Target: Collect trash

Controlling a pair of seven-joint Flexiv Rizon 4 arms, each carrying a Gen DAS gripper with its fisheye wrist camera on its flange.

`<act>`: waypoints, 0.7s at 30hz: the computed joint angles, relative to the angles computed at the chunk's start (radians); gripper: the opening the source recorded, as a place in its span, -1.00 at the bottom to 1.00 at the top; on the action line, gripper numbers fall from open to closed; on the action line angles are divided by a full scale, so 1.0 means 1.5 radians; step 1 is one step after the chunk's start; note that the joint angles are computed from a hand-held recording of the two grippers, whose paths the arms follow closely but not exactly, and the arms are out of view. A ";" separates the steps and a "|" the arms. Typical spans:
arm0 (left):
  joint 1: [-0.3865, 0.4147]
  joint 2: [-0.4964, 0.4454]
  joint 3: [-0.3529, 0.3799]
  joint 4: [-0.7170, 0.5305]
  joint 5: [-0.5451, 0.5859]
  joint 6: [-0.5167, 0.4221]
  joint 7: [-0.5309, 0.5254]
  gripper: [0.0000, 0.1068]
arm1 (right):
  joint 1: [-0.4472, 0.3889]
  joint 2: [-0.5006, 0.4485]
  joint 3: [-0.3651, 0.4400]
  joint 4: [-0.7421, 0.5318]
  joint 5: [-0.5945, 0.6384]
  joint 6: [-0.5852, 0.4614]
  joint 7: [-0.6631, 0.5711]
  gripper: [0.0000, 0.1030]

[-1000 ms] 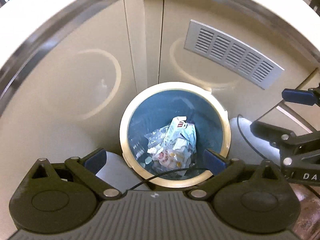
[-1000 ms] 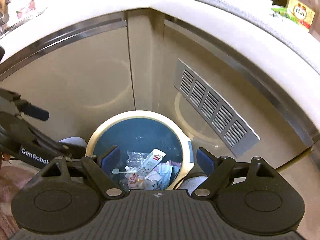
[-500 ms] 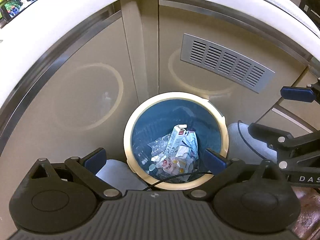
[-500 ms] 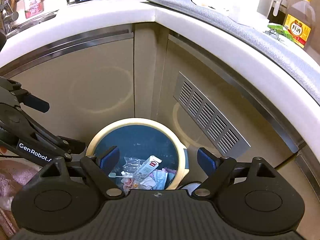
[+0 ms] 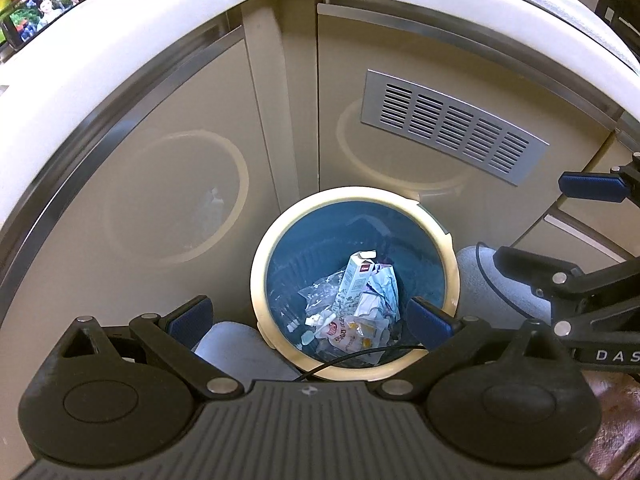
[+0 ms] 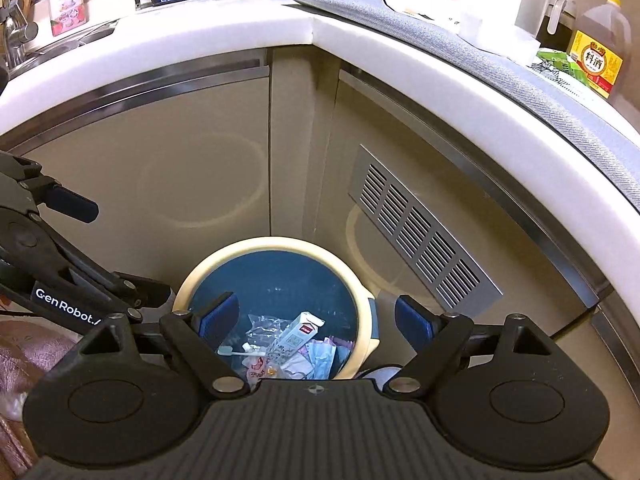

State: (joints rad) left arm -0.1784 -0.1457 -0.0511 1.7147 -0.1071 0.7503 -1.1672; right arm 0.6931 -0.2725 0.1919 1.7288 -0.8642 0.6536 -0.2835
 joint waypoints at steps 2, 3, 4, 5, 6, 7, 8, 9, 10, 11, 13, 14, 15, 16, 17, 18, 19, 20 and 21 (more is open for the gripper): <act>-0.002 0.002 0.000 0.000 0.011 0.012 0.007 0.92 | 0.000 0.005 -0.004 0.007 -0.015 0.005 0.016 0.69; -0.003 0.004 -0.001 0.001 0.016 0.024 0.012 0.92 | -0.001 0.009 -0.005 0.012 -0.026 0.008 0.027 0.69; -0.004 0.005 -0.002 0.001 0.018 0.034 0.017 0.92 | -0.002 0.013 -0.006 0.016 -0.036 0.009 0.037 0.69; -0.005 0.005 -0.003 -0.003 0.019 0.040 0.019 0.92 | -0.004 0.018 -0.007 0.020 -0.045 0.009 0.047 0.69; -0.006 0.004 -0.004 -0.009 0.017 0.044 0.019 0.92 | -0.006 0.024 -0.007 0.025 -0.054 0.011 0.057 0.69; -0.006 0.001 -0.006 -0.018 0.014 0.047 0.016 0.92 | -0.010 0.031 -0.007 0.029 -0.063 0.014 0.069 0.69; -0.007 -0.002 -0.007 -0.028 0.009 0.050 0.009 0.92 | -0.014 0.038 -0.007 0.035 -0.073 0.017 0.083 0.69; -0.009 -0.006 -0.008 -0.041 0.008 0.056 -0.004 0.92 | -0.017 0.046 -0.006 0.039 -0.086 0.016 0.098 0.69; -0.011 -0.012 -0.009 -0.056 0.009 0.064 -0.020 0.92 | -0.021 0.055 -0.006 0.044 -0.102 0.016 0.112 0.69; -0.013 -0.017 -0.010 -0.071 0.008 0.073 -0.034 0.92 | -0.025 0.065 -0.005 0.049 -0.121 0.013 0.122 0.69; -0.016 -0.030 -0.013 -0.105 0.003 0.090 -0.059 0.92 | -0.033 0.084 -0.003 0.057 -0.163 -0.004 0.143 0.69; -0.018 -0.038 -0.016 -0.122 -0.003 0.097 -0.067 0.92 | -0.039 0.093 -0.002 0.062 -0.188 -0.015 0.154 0.69; -0.020 -0.045 -0.019 -0.139 -0.010 0.101 -0.073 0.92 | -0.045 0.102 0.000 0.065 -0.210 -0.027 0.166 0.70; -0.023 -0.055 -0.023 -0.161 -0.015 0.102 -0.078 0.92 | -0.052 0.110 0.002 0.069 -0.227 -0.039 0.178 0.72; -0.026 -0.066 -0.027 -0.183 -0.019 0.102 -0.081 0.92 | -0.060 0.118 0.004 0.072 -0.240 -0.050 0.189 0.75; -0.032 -0.079 -0.030 -0.210 -0.018 0.097 -0.087 0.92 | -0.069 0.127 0.006 0.077 -0.251 -0.059 0.200 0.75; -0.037 -0.090 -0.033 -0.234 -0.018 0.096 -0.090 0.92 | -0.078 0.132 0.007 0.080 -0.259 -0.067 0.209 0.76; -0.043 -0.103 -0.037 -0.256 -0.019 0.098 -0.088 0.92 | -0.086 0.136 0.009 0.082 -0.264 -0.077 0.213 0.76; -0.048 -0.118 -0.042 -0.279 -0.020 0.103 -0.079 0.92 | -0.094 0.141 0.011 0.086 -0.265 -0.085 0.216 0.77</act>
State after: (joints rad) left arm -0.2500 -0.3226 -0.1144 1.2968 -0.1369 0.9046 -1.2864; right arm 0.5520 -0.0608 0.2089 1.8584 -1.2624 0.5263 0.0404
